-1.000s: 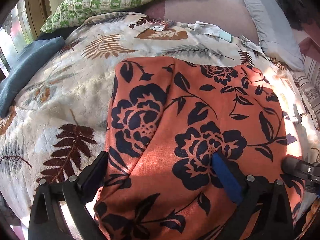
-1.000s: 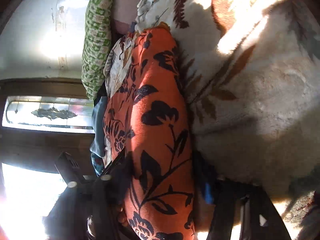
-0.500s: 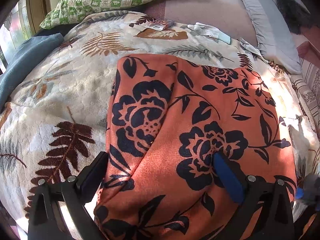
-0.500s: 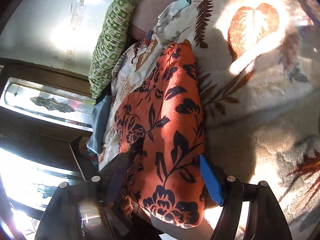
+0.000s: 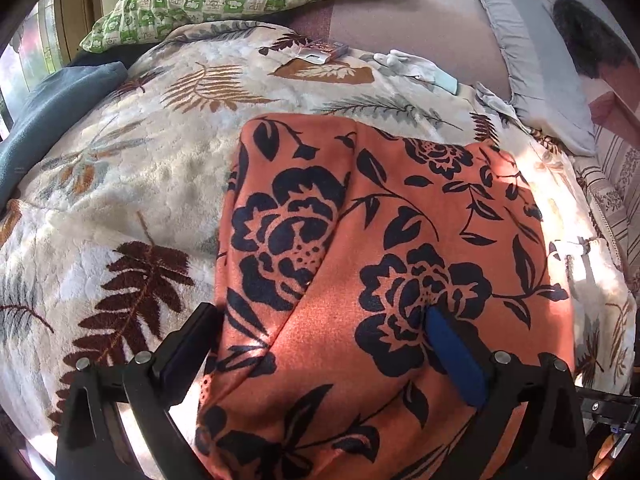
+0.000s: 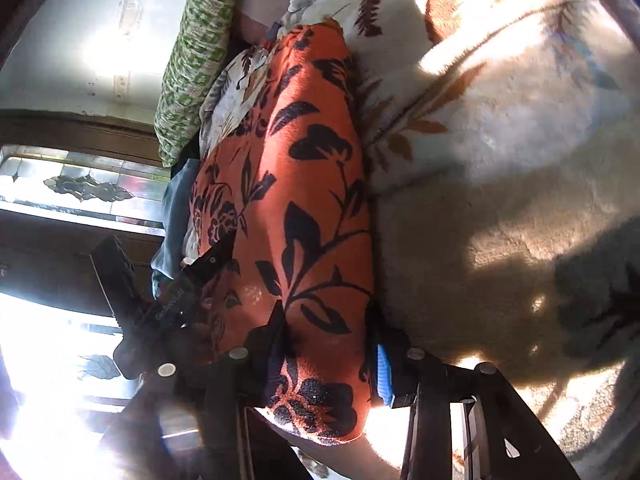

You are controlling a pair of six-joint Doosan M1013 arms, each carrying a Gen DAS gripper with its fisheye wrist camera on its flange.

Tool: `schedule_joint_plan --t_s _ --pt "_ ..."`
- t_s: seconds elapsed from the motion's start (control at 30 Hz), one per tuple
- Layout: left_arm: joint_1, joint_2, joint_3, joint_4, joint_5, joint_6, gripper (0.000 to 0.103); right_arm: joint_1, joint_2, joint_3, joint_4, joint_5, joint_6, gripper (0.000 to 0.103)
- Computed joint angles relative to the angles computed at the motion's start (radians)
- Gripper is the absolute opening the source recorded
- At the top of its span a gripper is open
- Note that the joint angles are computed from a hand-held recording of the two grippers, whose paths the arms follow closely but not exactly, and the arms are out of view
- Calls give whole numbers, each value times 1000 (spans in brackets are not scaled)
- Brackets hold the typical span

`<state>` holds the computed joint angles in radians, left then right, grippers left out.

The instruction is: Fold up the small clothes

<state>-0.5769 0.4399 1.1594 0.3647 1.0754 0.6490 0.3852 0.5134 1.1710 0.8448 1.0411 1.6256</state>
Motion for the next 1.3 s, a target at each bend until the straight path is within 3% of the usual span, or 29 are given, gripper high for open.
schedule_joint_plan --t_s 0.07,0.13,0.2,0.27,0.33,0.4,0.47,0.5,0.77,0.87,0.97,1.1,1.2,1.3 --pt "-7 -39 34 51 -40 -50 102 10 -8 -33 -90 3 29 54" --pt "-13 -88 86 130 -87 -142 102 14 -30 -41 -157 -41 45 54" --pt "-5 -111 111 132 -63 -208 102 12 -41 -56 -138 -83 13 56" --pt "11 -100 104 66 8 -181 102 10 -33 -83 -45 -90 -60 59" --pt "17 -69 85 41 114 -135 102 19 12 -151 51 -59 -120 66" --pt "28 -85 113 0 73 -178 102 34 63 -215 24 -17 -105 72" --pt "26 -85 106 3 86 -187 102 55 140 -314 -122 102 38 72" --pt "18 -84 101 31 98 -179 102 59 155 -327 -140 115 60 72" --pt "7 -79 89 58 115 -147 102 69 126 -334 -133 59 -12 72" --pt "10 -82 90 50 111 -152 102 68 154 -347 -166 123 38 70" --pt "7 -86 93 67 112 -151 102 55 144 -317 -118 101 51 69" --pt "15 -109 113 64 59 -187 102 58 155 -380 -105 95 0 69" --pt "31 -129 130 55 -12 -210 102 57 196 -448 -133 90 39 70" --pt "66 -136 136 -4 -99 -185 102 55 285 -556 -197 205 162 70"
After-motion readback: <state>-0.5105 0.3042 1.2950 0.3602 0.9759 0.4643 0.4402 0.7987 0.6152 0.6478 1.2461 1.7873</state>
